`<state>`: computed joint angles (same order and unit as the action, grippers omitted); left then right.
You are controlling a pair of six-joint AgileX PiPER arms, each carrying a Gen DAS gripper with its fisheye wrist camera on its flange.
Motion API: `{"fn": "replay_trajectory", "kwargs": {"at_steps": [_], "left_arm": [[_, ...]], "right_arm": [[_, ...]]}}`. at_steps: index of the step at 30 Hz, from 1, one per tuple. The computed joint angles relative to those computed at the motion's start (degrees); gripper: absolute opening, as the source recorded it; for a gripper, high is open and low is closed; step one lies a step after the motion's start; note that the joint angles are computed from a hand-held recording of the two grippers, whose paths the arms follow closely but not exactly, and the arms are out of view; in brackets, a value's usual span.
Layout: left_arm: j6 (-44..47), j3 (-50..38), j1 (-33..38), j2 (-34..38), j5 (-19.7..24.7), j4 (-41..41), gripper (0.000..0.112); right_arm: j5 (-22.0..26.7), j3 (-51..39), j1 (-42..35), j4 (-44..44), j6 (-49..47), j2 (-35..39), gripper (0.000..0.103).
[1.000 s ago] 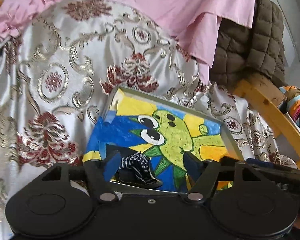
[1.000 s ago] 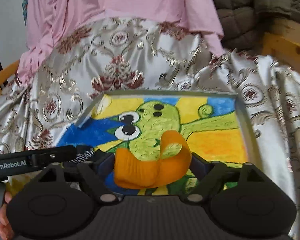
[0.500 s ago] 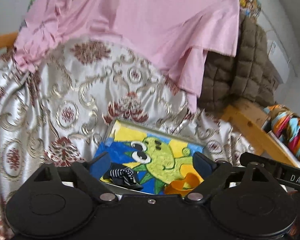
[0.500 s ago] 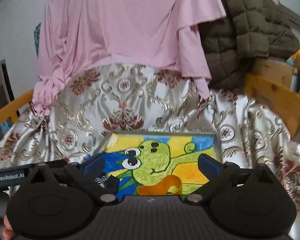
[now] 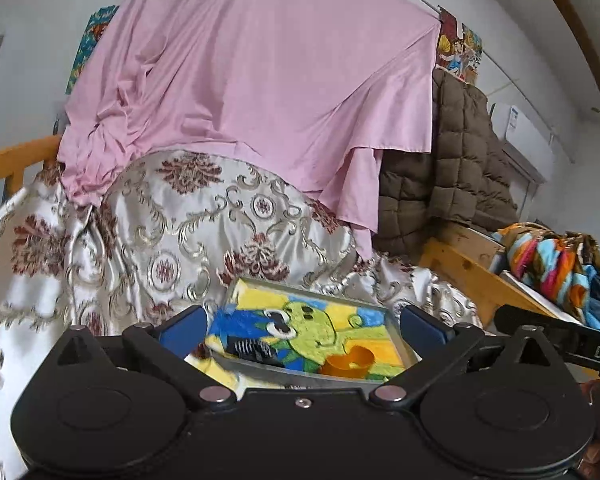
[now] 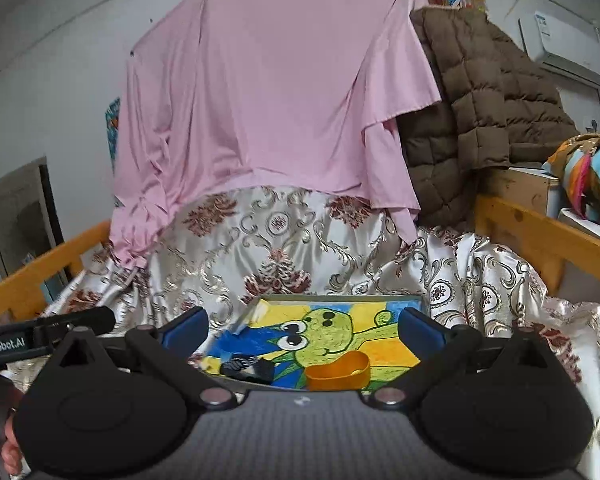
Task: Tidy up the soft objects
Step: 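Open both tools to release the strip and sock in the tray, then withdraw both tools back over the remaining pile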
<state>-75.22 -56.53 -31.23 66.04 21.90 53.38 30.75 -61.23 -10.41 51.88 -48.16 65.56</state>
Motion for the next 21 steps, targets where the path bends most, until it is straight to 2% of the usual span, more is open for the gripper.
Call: {"fn": "replay_trajectory", "kwargs": {"at_steps": [3,9,16,21], "left_arm": [[-2.3,3.8,-2.9,-4.3,2.9,0.8,0.102],[-9.1,9.1,-12.5,-11.0,13.8,7.3,0.102],[-13.0,12.5,-26.2,-15.9,28.6,8.6,0.102],[-14.3,13.6,-34.7,-16.8,36.9,7.8,0.102]], "right_arm": [[2.0,5.9,-3.5,8.2,-7.9,-6.0,0.103],[7.4,15.4,-10.9,14.8,-13.4,-16.4,0.103],[17.2,23.3,-22.6,17.1,-15.9,-25.5,0.103],[28.2,27.8,-34.3,18.4,-18.7,-30.9,0.103]]}}
